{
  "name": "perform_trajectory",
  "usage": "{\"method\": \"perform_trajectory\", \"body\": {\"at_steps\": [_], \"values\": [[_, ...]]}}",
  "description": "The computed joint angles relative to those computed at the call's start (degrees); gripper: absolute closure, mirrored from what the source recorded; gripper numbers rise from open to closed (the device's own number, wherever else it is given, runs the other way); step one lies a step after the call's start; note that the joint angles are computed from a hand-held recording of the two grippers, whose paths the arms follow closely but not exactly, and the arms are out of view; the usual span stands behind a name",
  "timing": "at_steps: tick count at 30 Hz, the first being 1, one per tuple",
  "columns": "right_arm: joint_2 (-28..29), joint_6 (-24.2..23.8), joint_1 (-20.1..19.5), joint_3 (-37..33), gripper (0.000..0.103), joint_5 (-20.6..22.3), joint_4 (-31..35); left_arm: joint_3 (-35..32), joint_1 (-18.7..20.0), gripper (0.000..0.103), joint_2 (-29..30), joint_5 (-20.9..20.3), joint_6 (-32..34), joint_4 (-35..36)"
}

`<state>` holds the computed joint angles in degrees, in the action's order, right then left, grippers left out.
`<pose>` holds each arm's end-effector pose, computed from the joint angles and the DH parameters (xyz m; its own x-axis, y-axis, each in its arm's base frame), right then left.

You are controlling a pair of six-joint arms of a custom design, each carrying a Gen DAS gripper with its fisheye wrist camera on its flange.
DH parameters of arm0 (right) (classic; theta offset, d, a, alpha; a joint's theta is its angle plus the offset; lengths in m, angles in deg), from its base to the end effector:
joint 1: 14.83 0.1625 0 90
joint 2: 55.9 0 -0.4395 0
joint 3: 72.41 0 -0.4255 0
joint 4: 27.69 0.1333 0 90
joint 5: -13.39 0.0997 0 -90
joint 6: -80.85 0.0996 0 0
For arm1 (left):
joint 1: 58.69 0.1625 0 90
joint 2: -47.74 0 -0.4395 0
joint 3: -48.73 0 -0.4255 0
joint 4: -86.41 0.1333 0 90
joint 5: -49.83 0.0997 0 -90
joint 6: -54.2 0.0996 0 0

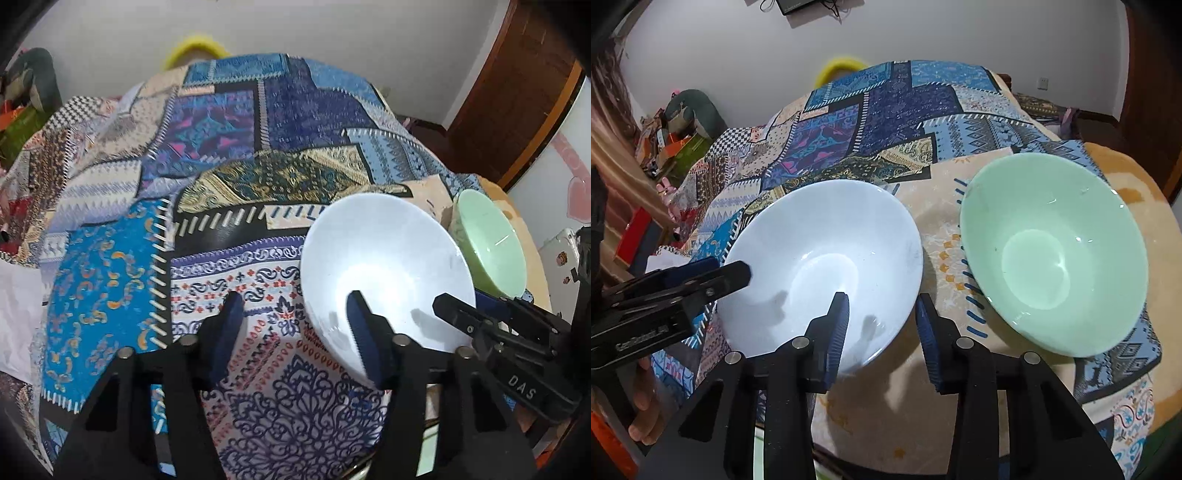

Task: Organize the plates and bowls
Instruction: 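Grasp the rim of the white spotted bowl with the left tool, then lift and carry the white spotted bowl toward the plate stack with the left tool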

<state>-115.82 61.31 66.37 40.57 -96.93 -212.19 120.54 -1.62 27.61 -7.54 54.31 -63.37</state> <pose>0.0038 -0.6204 0.1987 -0.8786 0.1015 0.4667 -0.1901 0.8221 -0.5366 -0.2709 -0.7622 -0.0891 -0.7471 0.3956 -0.5341 0.5396 0.8302 -0.1399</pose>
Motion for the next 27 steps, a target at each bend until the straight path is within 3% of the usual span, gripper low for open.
{"method": "perform_trajectory", "body": {"at_steps": [3,5,13,27], "values": [[0.5,0.6,-0.3,-1.2,0.073,0.5,1.7,-2.0,0.2,0.066,1.2,0.3,-0.6,2.9],[0.3,1.5,-0.9,-1.4,0.074,1.8,3.4,-3.1,0.4,0.068,1.9,0.3,-1.0,4.0],[0.1,2.5,-1.5,-1.8,0.081,3.3,4.8,-6.6,0.8,0.092,4.1,-1.6,-1.6,7.7],[-1.1,0.7,-0.1,0.6,0.082,1.8,1.8,-1.3,-0.6,0.092,1.0,-0.5,-0.6,4.6]]}}
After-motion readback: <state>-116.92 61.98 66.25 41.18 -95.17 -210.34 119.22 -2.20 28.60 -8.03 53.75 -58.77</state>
